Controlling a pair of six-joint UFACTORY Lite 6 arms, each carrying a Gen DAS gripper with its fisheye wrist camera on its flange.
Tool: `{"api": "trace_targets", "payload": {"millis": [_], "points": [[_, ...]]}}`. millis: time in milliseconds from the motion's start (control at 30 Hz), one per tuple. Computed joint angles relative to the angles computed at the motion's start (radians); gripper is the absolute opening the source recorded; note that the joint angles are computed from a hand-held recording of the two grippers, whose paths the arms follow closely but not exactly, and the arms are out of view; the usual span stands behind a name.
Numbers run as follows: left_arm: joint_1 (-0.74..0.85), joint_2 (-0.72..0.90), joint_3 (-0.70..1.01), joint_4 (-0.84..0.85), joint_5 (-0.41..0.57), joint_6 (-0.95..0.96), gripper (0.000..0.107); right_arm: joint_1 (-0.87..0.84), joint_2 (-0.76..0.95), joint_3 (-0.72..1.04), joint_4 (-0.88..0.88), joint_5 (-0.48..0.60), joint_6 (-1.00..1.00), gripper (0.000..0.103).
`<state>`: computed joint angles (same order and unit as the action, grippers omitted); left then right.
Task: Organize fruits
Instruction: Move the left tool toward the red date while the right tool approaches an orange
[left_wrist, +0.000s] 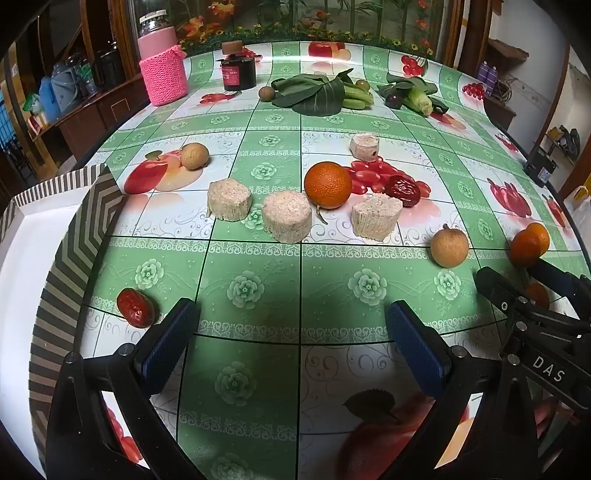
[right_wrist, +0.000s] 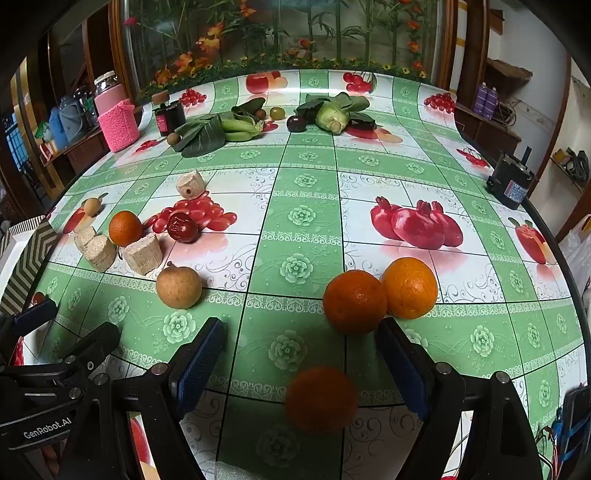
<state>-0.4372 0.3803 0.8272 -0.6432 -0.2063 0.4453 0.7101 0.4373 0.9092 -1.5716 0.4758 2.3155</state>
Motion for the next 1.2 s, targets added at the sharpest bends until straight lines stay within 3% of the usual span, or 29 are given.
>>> {"api": "trace_targets", "payload": {"millis": [1200], "points": [[-0.001,0.000,0.000,-0.003,-0.001,0.004,0.103,-0.001,0.015,0.016,0.009,-0.003,-0.008,0.090]]}}
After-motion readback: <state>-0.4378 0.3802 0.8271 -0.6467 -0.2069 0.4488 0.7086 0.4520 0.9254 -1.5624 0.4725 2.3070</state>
